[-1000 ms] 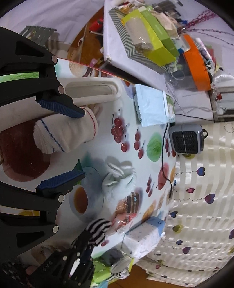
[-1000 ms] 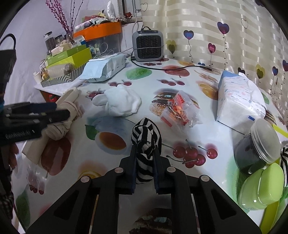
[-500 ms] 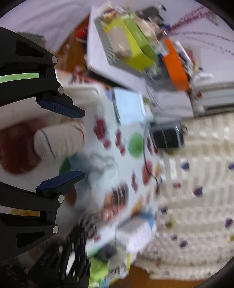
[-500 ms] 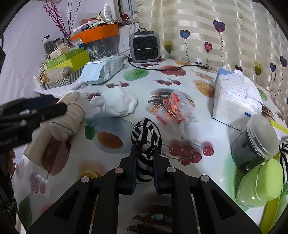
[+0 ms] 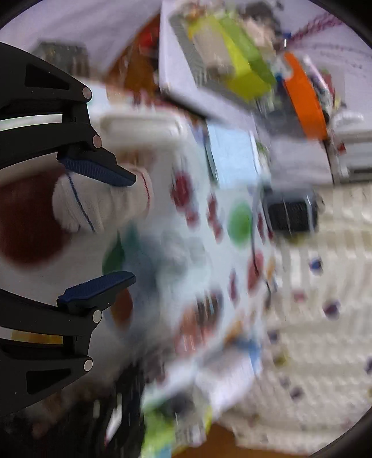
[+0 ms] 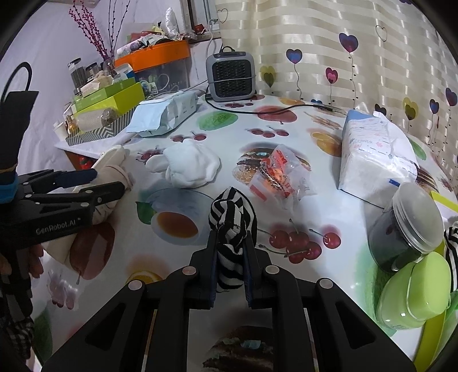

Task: Organize soft objects
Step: 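Grasp the rolled white sock with the left tool while the right tool holds the striped sock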

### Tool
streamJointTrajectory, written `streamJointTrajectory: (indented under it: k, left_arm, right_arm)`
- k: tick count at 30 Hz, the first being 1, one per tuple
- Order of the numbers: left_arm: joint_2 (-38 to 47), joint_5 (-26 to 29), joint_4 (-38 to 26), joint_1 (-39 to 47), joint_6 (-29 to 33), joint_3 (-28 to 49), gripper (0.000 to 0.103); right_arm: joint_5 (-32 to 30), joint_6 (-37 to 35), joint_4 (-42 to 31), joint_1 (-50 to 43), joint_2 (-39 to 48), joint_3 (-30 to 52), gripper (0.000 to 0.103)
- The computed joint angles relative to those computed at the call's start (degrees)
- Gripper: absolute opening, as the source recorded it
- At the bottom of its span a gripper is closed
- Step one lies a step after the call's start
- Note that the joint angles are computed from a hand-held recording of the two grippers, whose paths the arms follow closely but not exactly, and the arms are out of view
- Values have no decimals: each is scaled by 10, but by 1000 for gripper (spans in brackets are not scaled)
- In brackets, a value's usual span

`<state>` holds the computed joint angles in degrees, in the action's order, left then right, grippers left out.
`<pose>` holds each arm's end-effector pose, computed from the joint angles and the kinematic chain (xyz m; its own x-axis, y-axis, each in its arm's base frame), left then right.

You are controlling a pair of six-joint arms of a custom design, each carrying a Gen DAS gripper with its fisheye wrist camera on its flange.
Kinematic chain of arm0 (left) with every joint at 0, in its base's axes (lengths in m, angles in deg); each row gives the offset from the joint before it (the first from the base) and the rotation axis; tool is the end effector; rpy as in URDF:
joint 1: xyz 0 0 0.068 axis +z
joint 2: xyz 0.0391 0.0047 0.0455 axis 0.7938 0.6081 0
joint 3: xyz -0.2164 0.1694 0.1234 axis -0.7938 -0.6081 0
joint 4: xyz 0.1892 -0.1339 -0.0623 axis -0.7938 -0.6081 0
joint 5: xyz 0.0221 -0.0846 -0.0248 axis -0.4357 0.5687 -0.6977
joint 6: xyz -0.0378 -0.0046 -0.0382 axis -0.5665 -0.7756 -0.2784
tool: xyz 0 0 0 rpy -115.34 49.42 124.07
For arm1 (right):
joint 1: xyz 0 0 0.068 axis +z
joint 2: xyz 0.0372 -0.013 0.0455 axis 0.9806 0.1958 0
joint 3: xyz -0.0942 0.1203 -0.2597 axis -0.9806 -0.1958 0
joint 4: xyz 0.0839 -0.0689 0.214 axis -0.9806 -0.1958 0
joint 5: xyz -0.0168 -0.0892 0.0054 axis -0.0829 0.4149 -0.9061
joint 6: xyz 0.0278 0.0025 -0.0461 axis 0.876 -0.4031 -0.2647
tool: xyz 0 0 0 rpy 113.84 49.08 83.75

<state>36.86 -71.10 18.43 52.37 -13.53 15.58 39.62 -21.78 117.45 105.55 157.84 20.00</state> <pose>0.1372 0.0021 0.1512 -0.7373 -0.1342 -0.6621 -0.1449 0.9887 -0.0390 0.1807 0.0995 0.1130 -0.6008 -0.3689 -0.7092 -0.6052 0.7895 0.1021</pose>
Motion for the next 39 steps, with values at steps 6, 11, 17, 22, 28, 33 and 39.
streamJointTrajectory:
  k: [6, 11, 17, 22, 28, 33, 39]
  left_arm:
    - [-75, -25, -48, -81, -6, 8, 61]
    - [-35, -65, -46, -33, -8, 19, 61]
    - [18, 61, 14, 3, -14, -1, 61]
    - [22, 45, 20, -61, -50, 4, 61]
    - [89, 16, 63, -129, -88, 9, 61]
    - [140, -52, 88, -175, -113, 15, 61]
    - [168, -91, 93, -199, -123, 18, 61]
  right_arm:
    - [-10, -2, -2, -16, -6, -3, 15]
    - [-21, -5, -6, -28, -12, -6, 15]
    - [-26, -9, -7, -35, -20, -12, 15]
    - [-35, -17, -11, -53, -32, -22, 15]
    - [-49, -27, -18, -85, -52, -34, 15]
    - [-54, -34, -23, -99, -62, -41, 15]
    - [-56, -41, -27, -109, -67, -43, 15]
